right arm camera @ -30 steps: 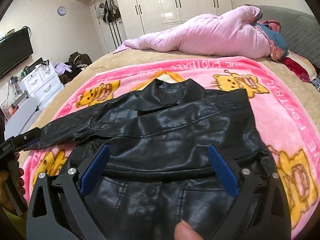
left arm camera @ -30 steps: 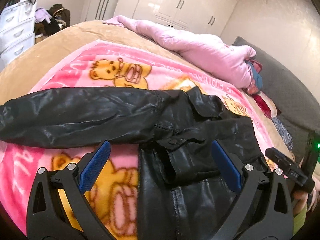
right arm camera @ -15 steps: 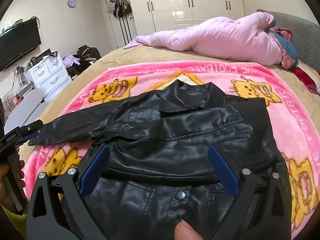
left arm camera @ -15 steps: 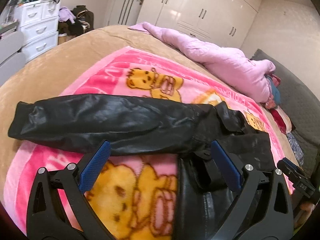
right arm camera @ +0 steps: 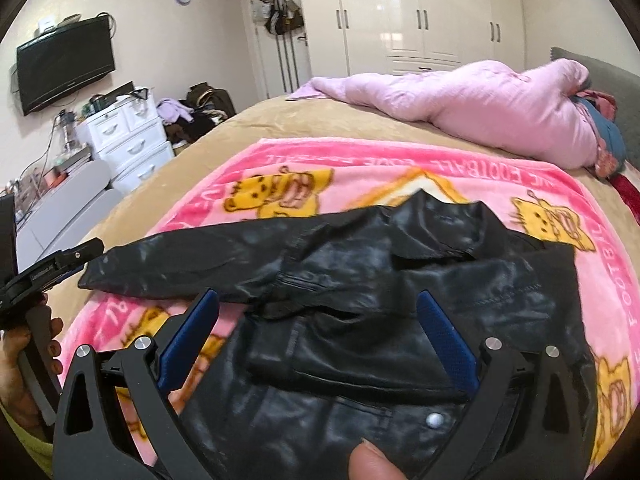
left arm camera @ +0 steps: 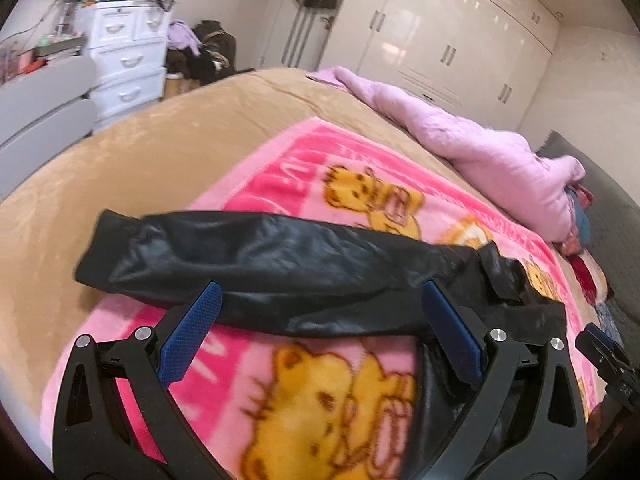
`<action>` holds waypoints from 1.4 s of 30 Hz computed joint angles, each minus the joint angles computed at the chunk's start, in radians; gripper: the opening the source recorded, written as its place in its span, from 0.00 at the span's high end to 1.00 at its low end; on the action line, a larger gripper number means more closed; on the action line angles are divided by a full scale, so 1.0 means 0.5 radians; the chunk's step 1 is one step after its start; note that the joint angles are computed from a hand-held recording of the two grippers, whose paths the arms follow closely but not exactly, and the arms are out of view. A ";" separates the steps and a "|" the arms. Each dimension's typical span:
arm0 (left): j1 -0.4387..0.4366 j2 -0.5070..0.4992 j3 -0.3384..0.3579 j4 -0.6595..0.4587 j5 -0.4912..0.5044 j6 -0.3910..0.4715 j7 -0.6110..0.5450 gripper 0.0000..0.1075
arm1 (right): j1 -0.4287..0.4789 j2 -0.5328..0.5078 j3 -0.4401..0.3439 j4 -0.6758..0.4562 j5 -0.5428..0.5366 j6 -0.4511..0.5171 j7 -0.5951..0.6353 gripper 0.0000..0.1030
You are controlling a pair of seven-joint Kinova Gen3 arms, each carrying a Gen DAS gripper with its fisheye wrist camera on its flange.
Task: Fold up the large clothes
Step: 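Move the left tool to the other sleeve cuff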
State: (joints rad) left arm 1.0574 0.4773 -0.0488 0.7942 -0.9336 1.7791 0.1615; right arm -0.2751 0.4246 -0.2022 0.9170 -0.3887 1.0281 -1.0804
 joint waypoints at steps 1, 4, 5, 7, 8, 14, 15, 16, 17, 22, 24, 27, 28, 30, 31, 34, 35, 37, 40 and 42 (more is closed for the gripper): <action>0.005 -0.004 -0.005 0.001 -0.004 0.023 0.001 0.13 | -0.026 0.006 -0.002 -0.014 0.009 0.004 -0.015 0.04; 0.014 -0.037 -0.011 0.054 -0.012 0.081 0.060 0.13 | -0.102 0.029 0.005 -0.069 0.056 0.033 -0.073 0.04; 0.009 -0.052 -0.003 0.081 -0.006 0.095 0.087 0.13 | -0.134 0.040 0.012 -0.097 0.081 0.050 -0.102 0.04; -0.014 -0.095 0.024 0.154 0.023 0.097 0.149 0.13 | -0.191 0.059 0.019 -0.149 0.121 0.075 -0.154 0.04; -0.024 -0.120 0.042 0.201 0.032 0.083 0.192 0.13 | -0.215 0.067 0.022 -0.170 0.139 0.082 -0.175 0.04; -0.066 -0.244 0.155 0.416 0.032 0.086 0.443 0.13 | -0.344 0.127 0.018 -0.312 0.223 0.151 -0.248 0.04; -0.063 -0.267 0.173 0.452 0.018 0.096 0.495 0.13 | -0.360 0.135 0.015 -0.334 0.231 0.166 -0.248 0.04; -0.069 -0.281 0.193 0.473 0.010 0.106 0.524 0.13 | -0.370 0.137 0.015 -0.340 0.238 0.168 -0.244 0.04; -0.076 -0.297 0.213 0.497 0.010 0.119 0.552 0.13 | -0.391 0.136 0.012 -0.342 0.251 0.159 -0.230 0.04; -0.133 -0.376 0.299 0.629 0.044 0.128 0.727 0.13 | -0.461 0.153 0.007 -0.368 0.282 0.155 -0.194 0.04; -0.159 -0.403 0.333 0.675 0.048 0.118 0.783 0.13 | -0.479 0.170 -0.001 -0.392 0.280 0.170 -0.184 0.04; -0.180 -0.414 0.369 0.707 0.043 0.148 0.845 0.13 | -0.516 0.189 0.006 -0.413 0.296 0.176 -0.185 0.04; -0.190 -0.427 0.378 0.735 0.052 0.141 0.878 0.13 | -0.526 0.199 0.006 -0.427 0.297 0.184 -0.188 0.04; -0.224 -0.461 0.398 0.801 0.086 0.098 0.943 0.13 | -0.539 0.217 0.008 -0.446 0.297 0.196 -0.199 0.04; -0.239 -0.478 0.410 0.835 0.099 0.071 0.982 0.13 | -0.547 0.219 0.011 -0.446 0.301 0.195 -0.206 0.04; -0.306 -0.569 0.452 1.006 0.152 -0.097 1.152 0.13 | -0.559 0.234 0.014 -0.450 0.302 0.206 -0.231 0.04; -0.328 -0.593 0.471 1.054 0.160 -0.151 1.203 0.13 | -0.558 0.238 0.012 -0.443 0.297 0.211 -0.240 0.04; -0.372 -0.642 0.509 1.151 0.160 -0.270 1.300 0.13 | -0.553 0.243 0.008 -0.432 0.289 0.214 -0.242 0.04; -0.434 -0.653 0.555 1.196 0.168 -0.345 1.330 0.13 | -0.545 0.251 0.011 -0.406 0.286 0.218 -0.264 0.04; -0.471 -0.663 0.568 1.230 0.191 -0.409 1.350 0.13 | -0.529 0.260 0.008 -0.400 0.273 0.234 -0.275 0.04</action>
